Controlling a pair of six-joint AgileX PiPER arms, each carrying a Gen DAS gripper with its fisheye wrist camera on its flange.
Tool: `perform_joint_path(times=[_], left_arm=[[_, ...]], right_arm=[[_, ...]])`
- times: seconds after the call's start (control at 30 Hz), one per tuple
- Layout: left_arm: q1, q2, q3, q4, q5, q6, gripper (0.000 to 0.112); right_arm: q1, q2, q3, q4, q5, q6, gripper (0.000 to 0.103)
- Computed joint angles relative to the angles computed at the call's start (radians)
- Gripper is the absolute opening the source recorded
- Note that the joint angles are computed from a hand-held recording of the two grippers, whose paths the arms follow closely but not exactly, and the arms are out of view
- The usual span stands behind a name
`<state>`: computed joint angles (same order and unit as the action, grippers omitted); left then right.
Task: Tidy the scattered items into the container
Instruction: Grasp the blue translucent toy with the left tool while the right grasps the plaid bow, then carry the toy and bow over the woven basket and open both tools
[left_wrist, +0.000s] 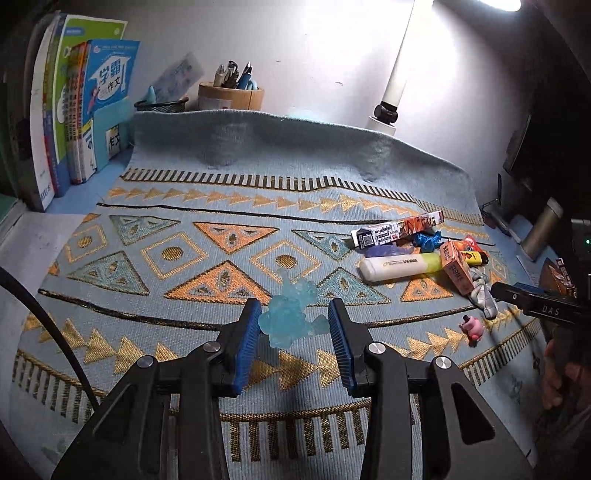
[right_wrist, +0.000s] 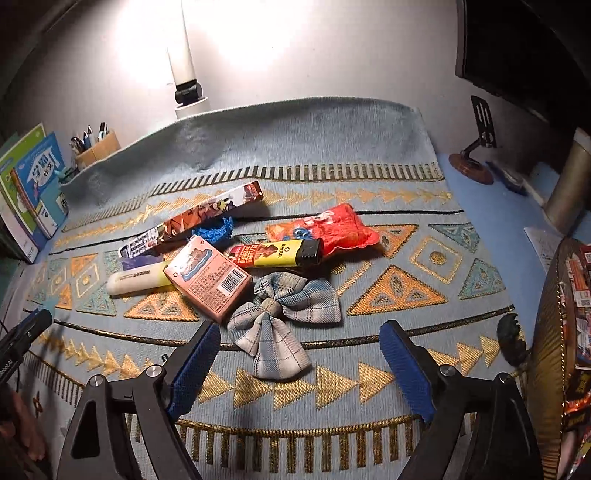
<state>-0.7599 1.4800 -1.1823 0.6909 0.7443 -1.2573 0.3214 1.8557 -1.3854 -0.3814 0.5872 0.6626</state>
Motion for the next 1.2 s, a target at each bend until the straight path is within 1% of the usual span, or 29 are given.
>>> perform_joint_path(times=[0.07,0.1,0.13,0.17,0.23,0.27,0.3,0.33,0.37,0.4,0.47,0.53,0.57,0.73,0.8,0.87,0.97,1.0,1.1,1.2], left_arm=[[-0.008,0.01,-0.007,0.003,-0.01,0.005,0.035],[-0.01,0.007,-0.002,0.005,-0.011,-0.001,0.035],[-0.01,0.002,0.005,0.005,-0.011,-0.012,0.035],[-0.008,-0.002,0.011,0.006,-0.01,-0.026,0.035],[-0.006,-0.011,0.023,0.014,-0.011,-0.051,0.035],[-0.006,-0.011,0.024,0.015,-0.01,-0.055,0.035],[-0.01,-0.009,0.023,0.02,-0.003,-0.06,0.035],[-0.012,-0.006,0.018,0.018,0.002,-0.055,0.035],[-0.014,-0.002,0.014,0.016,0.006,-0.049,0.035],[-0.014,0.0,0.012,0.017,0.008,-0.045,0.035],[-0.014,-0.001,0.013,0.018,0.009,-0.045,0.035],[-0.008,-0.003,0.015,0.012,0.004,-0.038,0.035],[-0.008,-0.003,0.015,0.011,0.004,-0.037,0.035],[-0.018,0.001,0.008,0.022,0.023,-0.033,0.035],[-0.03,-0.001,0.006,0.034,0.032,-0.035,0.035],[-0.062,-0.005,0.003,0.063,0.054,-0.048,0.035],[-0.133,-0.012,-0.01,0.096,0.101,-0.065,0.035],[-0.158,-0.013,-0.016,0.104,0.115,-0.075,0.035],[-0.214,-0.009,-0.048,0.095,0.129,-0.078,0.035],[-0.268,0.019,-0.119,0.093,0.158,-0.05,0.035]], right_arm=[[0.0,0.046,-0.038,0.015,0.013,-0.019,0.084],[0.008,0.08,-0.073,-0.001,0.047,-0.01,0.084],[0.012,0.121,-0.104,-0.015,0.076,-0.002,0.088],[0.016,0.123,-0.103,-0.047,0.066,0.046,0.091],[0.019,0.132,-0.119,-0.064,0.077,0.072,0.088],[0.02,0.124,-0.11,-0.075,0.067,0.091,0.075],[0.028,0.113,-0.093,-0.113,0.057,0.133,0.066],[0.031,0.103,-0.079,-0.129,0.051,0.152,0.058],[0.036,0.089,-0.06,-0.149,0.041,0.174,0.037],[0.04,0.077,-0.046,-0.158,0.037,0.188,0.023],[0.041,0.048,-0.01,-0.146,0.024,0.214,0.022],[0.028,-0.002,0.057,-0.088,-0.024,0.218,0.021],[0.032,-0.035,0.102,-0.084,-0.046,0.251,0.021],[0.058,-0.234,0.328,-0.129,-0.127,0.413,0.021],[0.065,-0.307,0.396,-0.12,-0.149,0.426,0.021],[0.076,-0.383,0.45,-0.127,-0.14,0.442,0.021],[0.088,-0.459,0.47,-0.09,-0.048,0.411,0.021],[0.085,-0.485,0.486,-0.081,-0.029,0.415,0.021],[0.072,-0.565,0.56,-0.022,-0.061,0.392,0.021],[0.072,-0.649,0.62,-0.033,-0.074,0.417,0.021]])
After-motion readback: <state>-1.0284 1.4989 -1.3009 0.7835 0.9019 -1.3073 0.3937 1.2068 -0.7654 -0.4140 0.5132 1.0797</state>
